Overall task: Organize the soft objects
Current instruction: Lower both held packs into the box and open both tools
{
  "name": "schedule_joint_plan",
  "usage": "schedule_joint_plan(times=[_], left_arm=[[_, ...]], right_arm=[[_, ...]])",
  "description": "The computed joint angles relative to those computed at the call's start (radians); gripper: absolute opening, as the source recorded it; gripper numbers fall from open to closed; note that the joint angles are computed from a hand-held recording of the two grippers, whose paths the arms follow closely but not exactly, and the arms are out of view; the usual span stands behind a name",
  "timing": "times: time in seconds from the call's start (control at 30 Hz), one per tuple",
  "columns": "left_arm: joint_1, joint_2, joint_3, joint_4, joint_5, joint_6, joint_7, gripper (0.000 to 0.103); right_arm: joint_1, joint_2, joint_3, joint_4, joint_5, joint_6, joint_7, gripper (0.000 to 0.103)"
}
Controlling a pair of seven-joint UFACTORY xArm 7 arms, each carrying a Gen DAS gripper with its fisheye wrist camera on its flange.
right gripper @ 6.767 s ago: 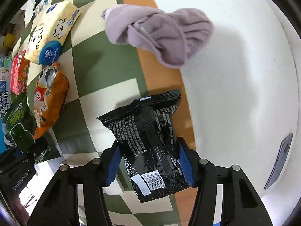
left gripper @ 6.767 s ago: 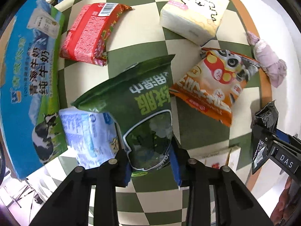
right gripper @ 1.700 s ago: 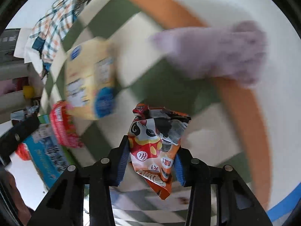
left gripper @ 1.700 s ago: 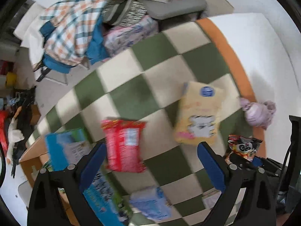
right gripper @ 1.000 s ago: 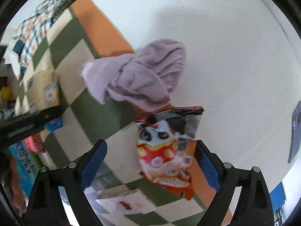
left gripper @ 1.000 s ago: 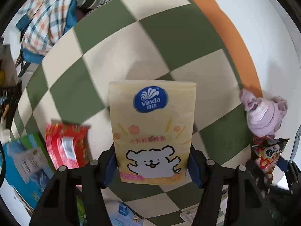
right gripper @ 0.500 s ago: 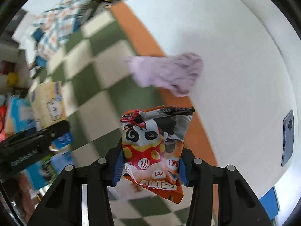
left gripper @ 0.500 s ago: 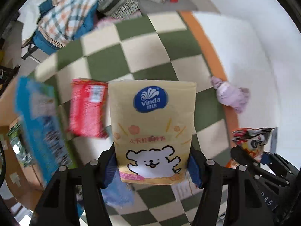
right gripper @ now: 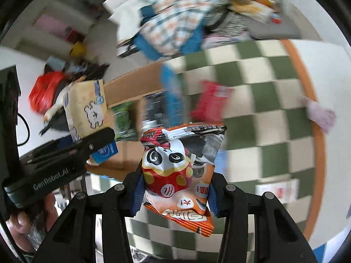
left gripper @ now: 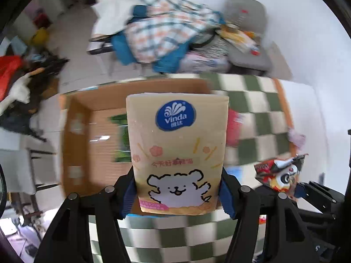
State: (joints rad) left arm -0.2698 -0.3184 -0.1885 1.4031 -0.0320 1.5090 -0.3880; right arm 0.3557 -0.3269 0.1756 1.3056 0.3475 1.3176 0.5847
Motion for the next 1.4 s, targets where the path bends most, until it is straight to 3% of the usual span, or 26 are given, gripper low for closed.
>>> schedule_joint_plan(times=[0.17,0.33,0.63,1.07,1.17,1.2,1.27,1.37,1.4], left_arm=[[0.073,-0.023,0.076,-0.064,0.05,0.0,0.084,0.061],[0.132,0.035,0.117,-0.092,0.065,-0.039,0.149,0.061],[0.172,0.202,0.139,-0.09,0.035,-0.088,0.216,0.061],[0.176,0.303,0.14,-0.065,0.061,-0.059,0.254,0.062],[0.178,0.303,0.142,-0.062,0.051,-0.051,0.259,0.065],[0.179,0.299,0.143,-0.065,0.056,-0.057,0.258,0.07],[0.18,0.283,0.144,-0.068,0.06,-0.066,0.256,0.091],[0.186,0.253,0.147,-0.077,0.055,-0.075,0.255,0.094],[0.187,0.24,0.146,-0.077,0.059,-0.067,0.252,0.098]], right_arm=[[0.062,0.172,0.079,0.141,-0.034,-0.031,0.055,0.049],[0.12,0.334,0.096,0.238,-0.074,-0.047,0.124,0.049],[0.16,0.481,0.074,0.224,-0.092,-0.101,0.162,0.049],[0.19,0.573,0.069,0.249,-0.15,-0.082,0.191,0.051],[0.193,0.574,0.07,0.25,-0.141,-0.07,0.198,0.057],[0.194,0.574,0.07,0.252,-0.139,-0.067,0.198,0.06],[0.201,0.575,0.072,0.264,-0.144,-0.063,0.205,0.066],[0.213,0.58,0.075,0.291,-0.154,-0.057,0.216,0.081],[0.22,0.584,0.075,0.306,-0.169,-0.046,0.223,0.092]])
